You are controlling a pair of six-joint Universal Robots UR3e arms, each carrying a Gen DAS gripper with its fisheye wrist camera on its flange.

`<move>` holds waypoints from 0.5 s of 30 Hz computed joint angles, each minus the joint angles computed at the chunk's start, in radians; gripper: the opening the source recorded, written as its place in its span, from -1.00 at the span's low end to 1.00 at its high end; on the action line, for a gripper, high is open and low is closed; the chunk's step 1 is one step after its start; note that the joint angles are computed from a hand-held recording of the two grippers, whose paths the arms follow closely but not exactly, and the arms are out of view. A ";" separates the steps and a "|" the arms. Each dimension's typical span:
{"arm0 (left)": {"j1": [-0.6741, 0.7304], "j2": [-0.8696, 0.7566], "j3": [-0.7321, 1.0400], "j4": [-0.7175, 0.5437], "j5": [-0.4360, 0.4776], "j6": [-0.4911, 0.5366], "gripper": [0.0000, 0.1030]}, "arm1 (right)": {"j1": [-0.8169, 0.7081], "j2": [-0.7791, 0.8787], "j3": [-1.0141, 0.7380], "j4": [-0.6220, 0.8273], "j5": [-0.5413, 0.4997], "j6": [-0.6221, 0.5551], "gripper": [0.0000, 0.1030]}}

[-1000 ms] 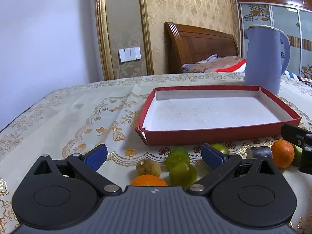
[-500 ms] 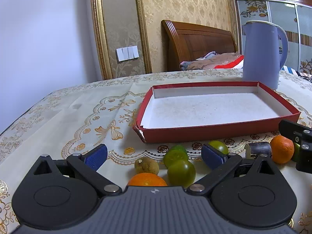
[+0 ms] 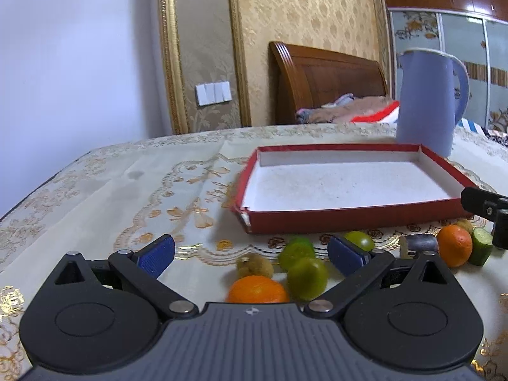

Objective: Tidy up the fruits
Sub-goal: 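Move the left tool toward the orange in front of the tray, then lower the left tool around the orange and close its fingers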

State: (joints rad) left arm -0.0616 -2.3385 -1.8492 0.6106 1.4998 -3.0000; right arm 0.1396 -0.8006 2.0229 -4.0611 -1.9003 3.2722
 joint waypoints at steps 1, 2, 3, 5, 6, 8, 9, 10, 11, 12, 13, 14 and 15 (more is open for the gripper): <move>0.007 0.007 -0.017 0.012 0.006 -0.006 1.00 | 0.002 0.002 0.001 -0.006 0.000 -0.004 1.00; 0.012 0.015 -0.029 0.013 0.015 -0.012 1.00 | 0.003 0.005 0.000 -0.012 0.001 -0.006 1.00; 0.019 0.023 -0.045 0.021 0.018 -0.023 1.00 | 0.005 0.008 -0.003 -0.015 -0.002 -0.009 1.00; 0.039 0.044 -0.077 0.026 0.017 -0.046 1.00 | 0.004 0.009 -0.003 -0.017 -0.002 -0.006 1.00; 0.050 0.060 -0.099 0.025 0.016 -0.051 1.00 | 0.002 0.007 0.000 -0.019 0.001 -0.001 1.00; 0.083 0.086 -0.164 0.063 -0.013 -0.043 1.00 | -0.007 0.000 0.005 -0.008 0.010 0.014 1.00; 0.092 0.090 -0.188 0.087 -0.018 -0.038 1.00 | -0.013 -0.006 0.009 0.003 0.017 0.022 1.00; 0.096 0.093 -0.209 0.106 -0.015 -0.031 1.00 | -0.017 -0.011 0.014 0.010 0.023 0.028 1.00; 0.098 0.096 -0.231 0.124 -0.015 -0.020 1.00 | -0.019 -0.013 0.012 0.017 0.024 0.032 1.00; 0.103 0.096 -0.249 0.141 -0.026 -0.013 1.00 | -0.019 -0.013 0.012 0.017 0.025 0.034 1.00; 0.108 0.095 -0.262 0.154 -0.039 -0.006 1.00 | -0.019 -0.012 0.012 0.014 0.026 0.034 1.00; 0.104 0.095 -0.267 0.154 -0.039 -0.003 1.00 | -0.019 -0.013 0.013 0.015 0.026 0.032 1.00; 0.101 0.091 -0.268 0.161 -0.038 -0.001 1.00 | -0.020 -0.016 0.015 0.023 0.032 0.029 1.00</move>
